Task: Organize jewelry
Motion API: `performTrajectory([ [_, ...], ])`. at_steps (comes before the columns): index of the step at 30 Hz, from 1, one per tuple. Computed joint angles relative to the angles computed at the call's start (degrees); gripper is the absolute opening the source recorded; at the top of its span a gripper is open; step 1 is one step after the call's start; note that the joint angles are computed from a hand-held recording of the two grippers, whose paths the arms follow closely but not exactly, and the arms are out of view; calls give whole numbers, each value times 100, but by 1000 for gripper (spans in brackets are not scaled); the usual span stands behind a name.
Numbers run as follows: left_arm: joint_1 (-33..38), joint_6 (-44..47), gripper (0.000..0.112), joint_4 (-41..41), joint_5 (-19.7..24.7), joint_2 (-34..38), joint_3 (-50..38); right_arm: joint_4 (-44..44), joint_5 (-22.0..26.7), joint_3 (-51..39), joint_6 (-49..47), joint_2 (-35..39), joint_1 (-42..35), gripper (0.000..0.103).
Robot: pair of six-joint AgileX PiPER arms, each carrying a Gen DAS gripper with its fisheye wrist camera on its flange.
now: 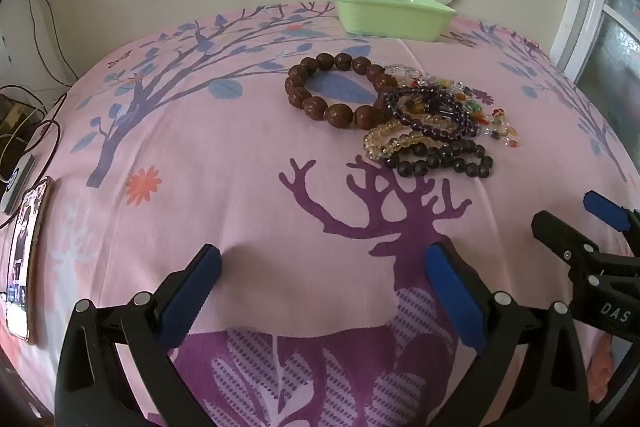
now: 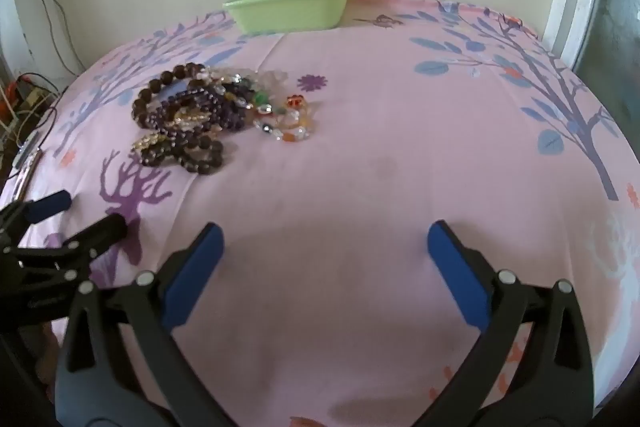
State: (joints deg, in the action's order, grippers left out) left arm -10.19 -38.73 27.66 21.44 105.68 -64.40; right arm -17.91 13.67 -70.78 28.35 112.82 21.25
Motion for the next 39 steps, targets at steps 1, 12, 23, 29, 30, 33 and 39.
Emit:
performTrajectory([
  [1,-3,-82,100,109,-89,-29,63,29,-10,0,-21,1,0,99],
  [12,-109,-295,100,253,45,-75,50,121,-17,9,-120,-18,-27,99],
  [23,-68,-217,100,202,-9,-102,103,49,50,-5,-105,-43,-43,99],
  [29,-76,-263,100,239,-17,-101,112,-96,74,-26,22,-22,-28,99],
  [30,-76,-263,100,239,-17,-101,112,-69,71,-29,-11,-21,-38,99],
  [33,-77,-282,100,255,-25,-98,117,-101,81,-38,27,-20,-25,99],
  [39,-73,-278,100,250,-32,-98,121,-17,42,-20,-56,-28,-46,99],
])
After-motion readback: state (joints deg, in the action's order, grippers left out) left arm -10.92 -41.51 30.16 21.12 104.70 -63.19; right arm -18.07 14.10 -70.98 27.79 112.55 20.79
